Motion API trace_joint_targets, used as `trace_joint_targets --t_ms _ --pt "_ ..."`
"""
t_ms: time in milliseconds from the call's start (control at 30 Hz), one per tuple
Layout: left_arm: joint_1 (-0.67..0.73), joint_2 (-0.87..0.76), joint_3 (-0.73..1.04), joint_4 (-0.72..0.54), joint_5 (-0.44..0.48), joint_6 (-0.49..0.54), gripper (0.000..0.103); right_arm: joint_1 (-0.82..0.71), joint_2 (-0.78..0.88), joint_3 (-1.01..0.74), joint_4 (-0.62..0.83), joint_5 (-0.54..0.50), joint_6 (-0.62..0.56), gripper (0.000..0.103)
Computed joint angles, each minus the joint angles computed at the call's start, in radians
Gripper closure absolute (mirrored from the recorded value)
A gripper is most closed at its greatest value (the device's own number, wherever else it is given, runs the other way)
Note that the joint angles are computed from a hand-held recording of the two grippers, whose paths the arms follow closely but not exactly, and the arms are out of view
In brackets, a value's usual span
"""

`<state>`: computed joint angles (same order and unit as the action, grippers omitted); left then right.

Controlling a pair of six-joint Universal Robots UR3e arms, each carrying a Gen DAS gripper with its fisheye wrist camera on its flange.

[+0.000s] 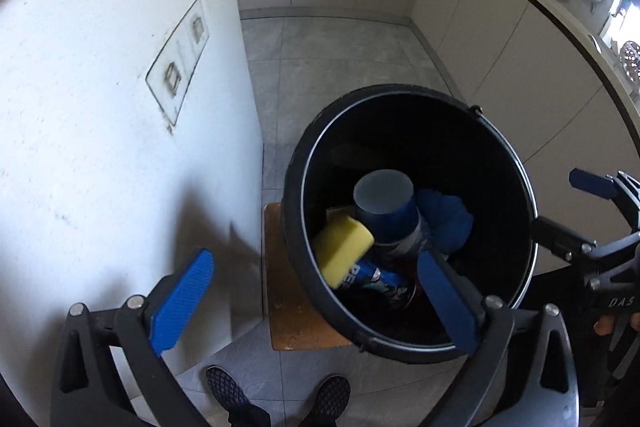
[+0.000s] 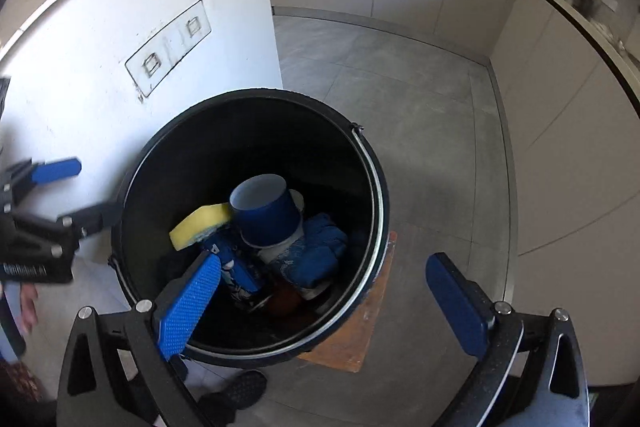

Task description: Collect trash

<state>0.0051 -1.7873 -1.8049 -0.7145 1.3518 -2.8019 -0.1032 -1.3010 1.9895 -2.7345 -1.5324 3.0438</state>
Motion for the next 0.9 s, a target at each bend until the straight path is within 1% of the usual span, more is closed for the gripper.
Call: trace_joint_targets --t_ms 167,233,267,300,400,533,667,767,900 --pt "0.006 0.006 0.012 -0.01 0.003 0.007 0.0 0.03 -0.006 0.004 -0.009 -0.017 0.066 0.0" --pt "0.013 0.02 0.011 -0.02 -0.005 0.013 0.0 0.037 -0.02 0.007 -0.005 -0.02 0.082 0.0" --pt "0.011 0.029 0.012 -0.028 0.006 0.012 0.0 0.044 -0.023 -0.001 0.002 -0.023 0.092 0.0" --pt "0.019 -0.004 0.042 -0.021 -0.006 0.021 0.0 0.046 -0.033 0.004 0.005 -0.027 0.096 0.0" --pt "0.031 0.024 0.038 -0.039 -0.01 0.04 0.0 0.063 -0.062 0.004 0.02 -0.042 0.111 0.0" --pt "0.058 0.106 0.021 -0.085 -0.023 0.077 0.0 0.089 -0.127 0.003 0.065 -0.074 0.149 0.0" --pt "0.084 0.205 0.02 -0.15 -0.044 0.113 0.0 0.126 -0.243 0.014 0.131 -0.121 0.212 0.0" --pt "0.111 0.279 0.03 -0.223 -0.087 0.139 0.0 0.162 -0.309 0.01 0.188 -0.165 0.263 0.0" --pt "0.14 0.355 0.037 -0.288 -0.122 0.171 0.0 0.203 -0.389 0.0 0.262 -0.207 0.323 0.0"
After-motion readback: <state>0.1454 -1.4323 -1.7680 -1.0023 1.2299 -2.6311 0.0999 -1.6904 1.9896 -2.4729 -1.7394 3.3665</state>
